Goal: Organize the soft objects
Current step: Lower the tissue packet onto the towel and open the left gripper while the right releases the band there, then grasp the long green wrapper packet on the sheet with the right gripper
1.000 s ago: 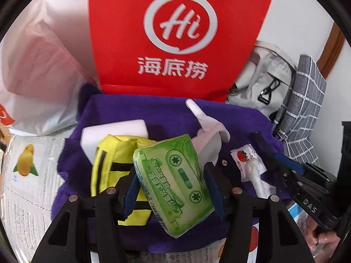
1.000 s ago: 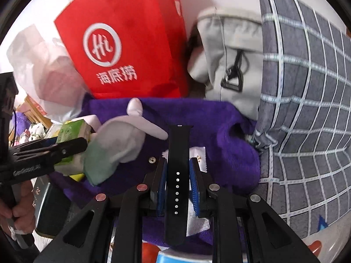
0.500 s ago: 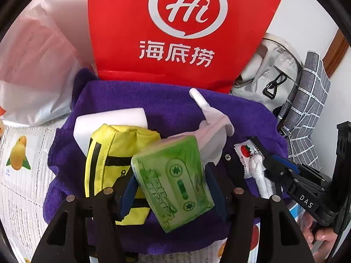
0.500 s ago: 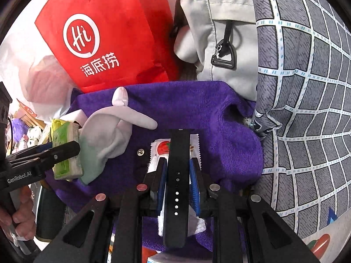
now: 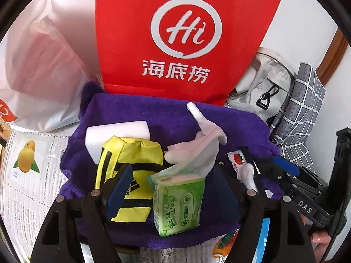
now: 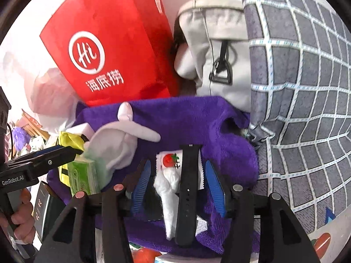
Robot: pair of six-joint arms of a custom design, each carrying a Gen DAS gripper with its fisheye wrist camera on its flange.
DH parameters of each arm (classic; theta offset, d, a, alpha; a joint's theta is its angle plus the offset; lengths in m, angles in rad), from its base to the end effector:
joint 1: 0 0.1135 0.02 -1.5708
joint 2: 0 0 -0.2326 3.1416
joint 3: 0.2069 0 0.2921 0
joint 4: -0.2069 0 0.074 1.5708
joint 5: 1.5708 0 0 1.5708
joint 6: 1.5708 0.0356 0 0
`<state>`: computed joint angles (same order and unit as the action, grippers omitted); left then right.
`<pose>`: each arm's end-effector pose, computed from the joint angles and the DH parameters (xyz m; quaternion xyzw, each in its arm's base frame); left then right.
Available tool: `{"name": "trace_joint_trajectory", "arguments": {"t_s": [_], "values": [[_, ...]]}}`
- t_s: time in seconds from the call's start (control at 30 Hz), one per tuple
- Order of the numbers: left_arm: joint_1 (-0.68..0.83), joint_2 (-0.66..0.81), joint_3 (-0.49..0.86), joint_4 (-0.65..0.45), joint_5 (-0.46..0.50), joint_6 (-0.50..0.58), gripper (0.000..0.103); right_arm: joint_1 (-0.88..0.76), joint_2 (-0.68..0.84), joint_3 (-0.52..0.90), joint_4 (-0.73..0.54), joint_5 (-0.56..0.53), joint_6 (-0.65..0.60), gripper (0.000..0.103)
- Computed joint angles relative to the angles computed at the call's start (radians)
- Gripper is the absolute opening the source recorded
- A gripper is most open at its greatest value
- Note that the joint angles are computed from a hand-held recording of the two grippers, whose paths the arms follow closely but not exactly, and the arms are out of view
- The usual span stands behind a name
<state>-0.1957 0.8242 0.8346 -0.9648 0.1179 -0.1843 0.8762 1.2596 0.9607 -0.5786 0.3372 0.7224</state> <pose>0.2056 -0.0450 0.2580 0.0233 0.9511 -0.1123 0.2868 0.2065 0.2294 0.2253 -0.0144 0.9288 0.1301 0.3467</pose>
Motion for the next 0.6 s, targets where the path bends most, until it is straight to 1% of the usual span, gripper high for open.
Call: {"name": "trace_joint_trajectory", "arguments": {"t_s": [0.07, 0.2, 0.27, 0.37, 0.43, 0.5, 0.53, 0.57, 0.6], "values": [[0.008, -0.005, 0.007, -0.011, 0.002, -0.003, 0.075, 0.02, -0.007, 0.02, -0.025, 0.021, -0.007, 0.052], [0.017, -0.034, 0.025, -0.042, 0.005, -0.004, 0.075, 0.088, -0.038, 0.07, -0.089, 0.106, -0.016, 0.052], [0.003, -0.057, 0.028, -0.048, -0.002, -0.004, 0.075, 0.125, -0.076, 0.064, -0.106, 0.141, 0.012, 0.052], [-0.018, -0.073, 0.042, -0.067, -0.02, -0.013, 0.075, 0.203, -0.14, 0.059, -0.171, 0.176, 0.053, 0.052], [-0.026, -0.086, 0.055, -0.087, -0.029, -0.013, 0.075, 0.284, -0.177, 0.049, -0.226, 0.233, 0.107, 0.052], [-0.048, -0.108, 0.066, -0.102, -0.061, -0.026, 0.075, 0.387, -0.207, 0.037, -0.293, 0.297, 0.185, 0.051], [-0.056, -0.123, 0.072, -0.109, -0.069, -0.027, 0.075, 0.434, -0.208, 0.04, -0.331, 0.323, 0.222, 0.048], [-0.065, -0.137, 0.081, -0.119, -0.073, -0.028, 0.075, 0.499, -0.196, 0.051, -0.393, 0.36, 0.293, 0.042], [-0.076, -0.147, 0.087, -0.124, -0.077, -0.032, 0.075, 0.539, -0.183, 0.06, -0.43, 0.376, 0.343, 0.04]]}}
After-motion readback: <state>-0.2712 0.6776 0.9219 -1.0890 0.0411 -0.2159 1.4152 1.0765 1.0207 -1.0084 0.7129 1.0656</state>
